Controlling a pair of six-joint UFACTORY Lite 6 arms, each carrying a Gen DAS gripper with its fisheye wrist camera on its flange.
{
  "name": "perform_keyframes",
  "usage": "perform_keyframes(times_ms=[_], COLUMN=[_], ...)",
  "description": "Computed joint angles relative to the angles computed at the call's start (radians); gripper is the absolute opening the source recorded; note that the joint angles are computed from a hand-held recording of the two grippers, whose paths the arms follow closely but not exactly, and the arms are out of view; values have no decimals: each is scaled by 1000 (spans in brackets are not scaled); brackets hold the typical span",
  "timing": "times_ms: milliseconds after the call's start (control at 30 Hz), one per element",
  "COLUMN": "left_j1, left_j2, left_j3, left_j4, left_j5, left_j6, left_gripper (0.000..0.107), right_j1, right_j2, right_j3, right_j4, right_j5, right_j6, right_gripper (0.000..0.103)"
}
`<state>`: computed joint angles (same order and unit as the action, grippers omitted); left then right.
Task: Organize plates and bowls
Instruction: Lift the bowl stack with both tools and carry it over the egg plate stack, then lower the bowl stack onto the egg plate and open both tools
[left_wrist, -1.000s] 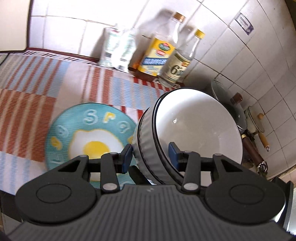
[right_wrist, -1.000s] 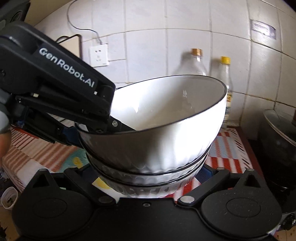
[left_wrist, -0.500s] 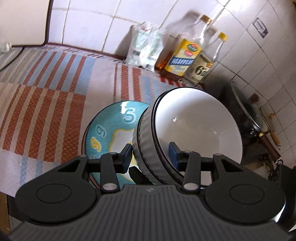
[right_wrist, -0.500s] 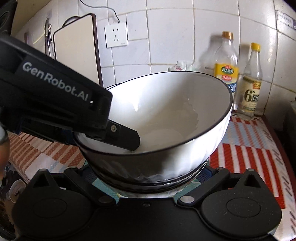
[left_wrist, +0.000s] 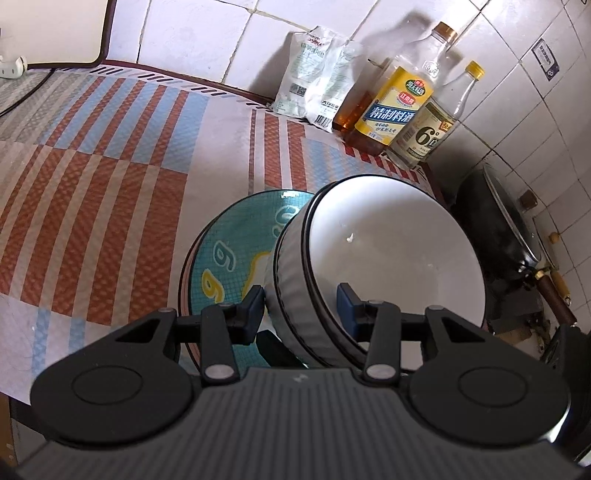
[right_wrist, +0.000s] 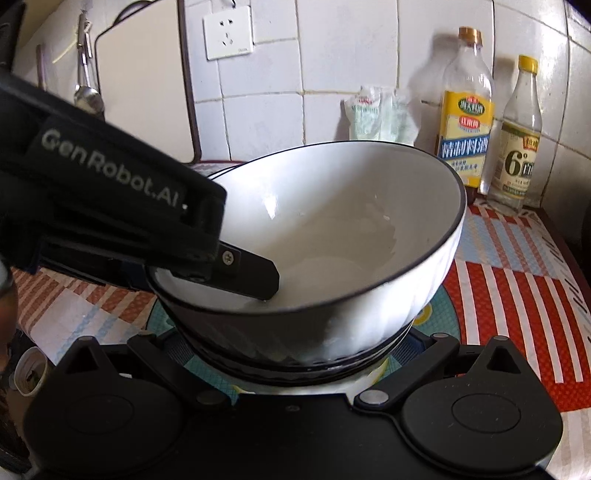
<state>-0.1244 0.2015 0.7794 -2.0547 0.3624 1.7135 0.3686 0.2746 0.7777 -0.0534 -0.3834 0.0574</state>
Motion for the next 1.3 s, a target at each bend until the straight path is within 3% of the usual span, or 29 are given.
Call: perform_keyframes(times_ms=[500,600,700,833,933,1200,1300], left_j1=[22,-4,-28,-20,-63,-126,-166], left_j2=[48,34,-1,-86,-204,-528,-690], left_j3=[2,31,52,28,-16,-132,-152], left_j4=[-54,25,119,308,611,1432,1746], left_j5=[65,-16,-102,-115,-184,-157,-86], left_j6=[24,-49,-118,-328,-616,-1449,-1723], left_gripper=[42,46,46,47,48,49,52], right_j1=[-15,-12,-26,-66,-88,-285,-336], right_j2=[38,38,-41,-182,-318,-617,-783], right_j3=[1,35,-37,-139,-219,-371,-410], right_j4=[13,52,33,-140,-244,-1044,-1351], right_j5=[-35,69,65,74,102,78,81], right_j6=[-26,-69,-62,88,165,973,1287], right_gripper=[103,103,103,103,103,103,103])
